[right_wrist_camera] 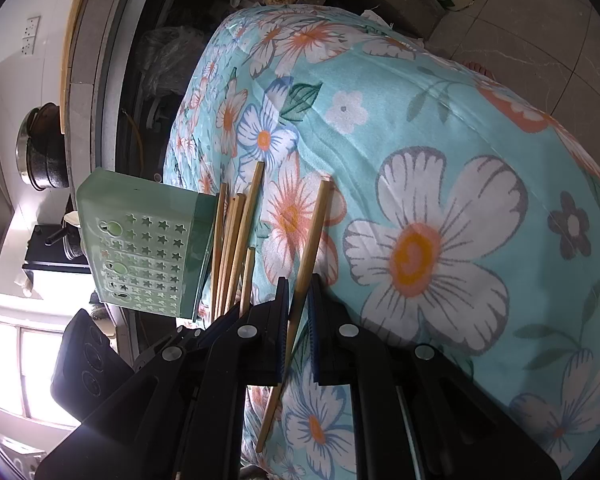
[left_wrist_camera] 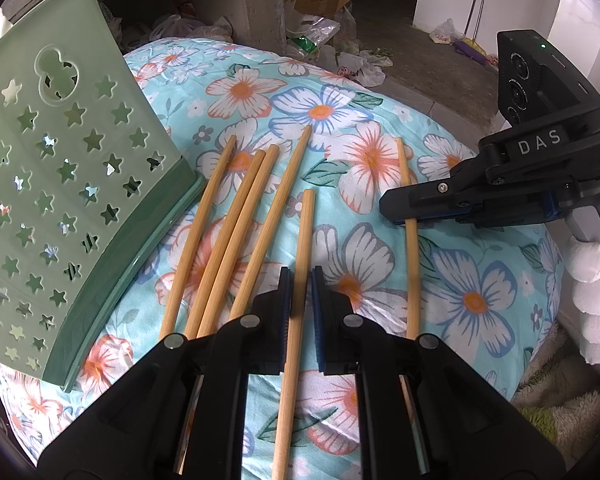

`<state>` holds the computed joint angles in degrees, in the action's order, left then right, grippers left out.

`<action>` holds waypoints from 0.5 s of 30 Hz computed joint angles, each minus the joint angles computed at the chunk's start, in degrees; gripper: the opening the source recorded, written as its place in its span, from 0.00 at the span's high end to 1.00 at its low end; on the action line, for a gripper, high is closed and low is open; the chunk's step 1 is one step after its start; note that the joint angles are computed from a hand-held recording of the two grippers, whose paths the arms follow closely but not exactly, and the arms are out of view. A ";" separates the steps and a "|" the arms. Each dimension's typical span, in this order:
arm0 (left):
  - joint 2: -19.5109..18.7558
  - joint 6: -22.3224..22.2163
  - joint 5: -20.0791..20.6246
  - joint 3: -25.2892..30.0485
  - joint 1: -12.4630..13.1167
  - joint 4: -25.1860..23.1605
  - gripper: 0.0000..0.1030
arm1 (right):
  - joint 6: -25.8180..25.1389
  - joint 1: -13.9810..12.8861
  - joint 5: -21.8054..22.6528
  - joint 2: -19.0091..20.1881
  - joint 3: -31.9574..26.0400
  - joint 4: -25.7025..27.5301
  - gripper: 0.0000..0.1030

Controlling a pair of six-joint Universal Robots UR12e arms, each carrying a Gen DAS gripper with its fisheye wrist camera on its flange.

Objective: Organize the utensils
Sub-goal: 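Close the left gripper on one chopstick while the right gripper holds its chopstick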

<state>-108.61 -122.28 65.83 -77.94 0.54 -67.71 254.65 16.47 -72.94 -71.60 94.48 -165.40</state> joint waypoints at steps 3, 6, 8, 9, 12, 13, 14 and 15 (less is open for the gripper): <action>0.01 0.00 -0.01 -0.02 -0.01 -0.01 0.91 | -0.24 0.00 -0.06 -0.17 0.07 0.12 0.91; 0.01 -0.02 -0.04 -0.04 0.00 0.02 0.91 | -1.12 0.08 -0.45 -0.45 -0.16 1.27 0.91; 0.02 -0.03 -0.03 -0.06 -0.01 0.05 0.91 | -1.86 0.17 -1.07 -0.76 -0.28 2.42 0.91; 0.02 -0.02 -0.05 -0.06 0.00 0.05 0.91 | -2.26 0.19 -1.31 -0.89 -0.37 3.04 0.91; 0.02 -0.03 0.02 -0.09 -0.03 0.12 0.91 | -2.97 0.12 -1.08 -0.91 -0.81 4.27 0.90; 0.02 0.03 -0.01 -0.06 -0.01 0.06 0.91 | -3.44 0.09 -1.00 -0.89 -1.03 4.94 0.90; 0.02 0.03 -0.01 -0.06 -0.01 0.06 0.91 | -3.73 0.11 -1.04 -0.88 -1.24 5.47 0.90; 0.03 -0.04 -0.02 -0.09 -0.01 0.08 0.91 | -3.92 0.11 -0.98 -0.86 -1.41 5.89 0.89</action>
<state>-108.58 -122.31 65.81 -78.03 0.54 -67.63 250.72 16.57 -73.92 -72.46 93.07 -159.51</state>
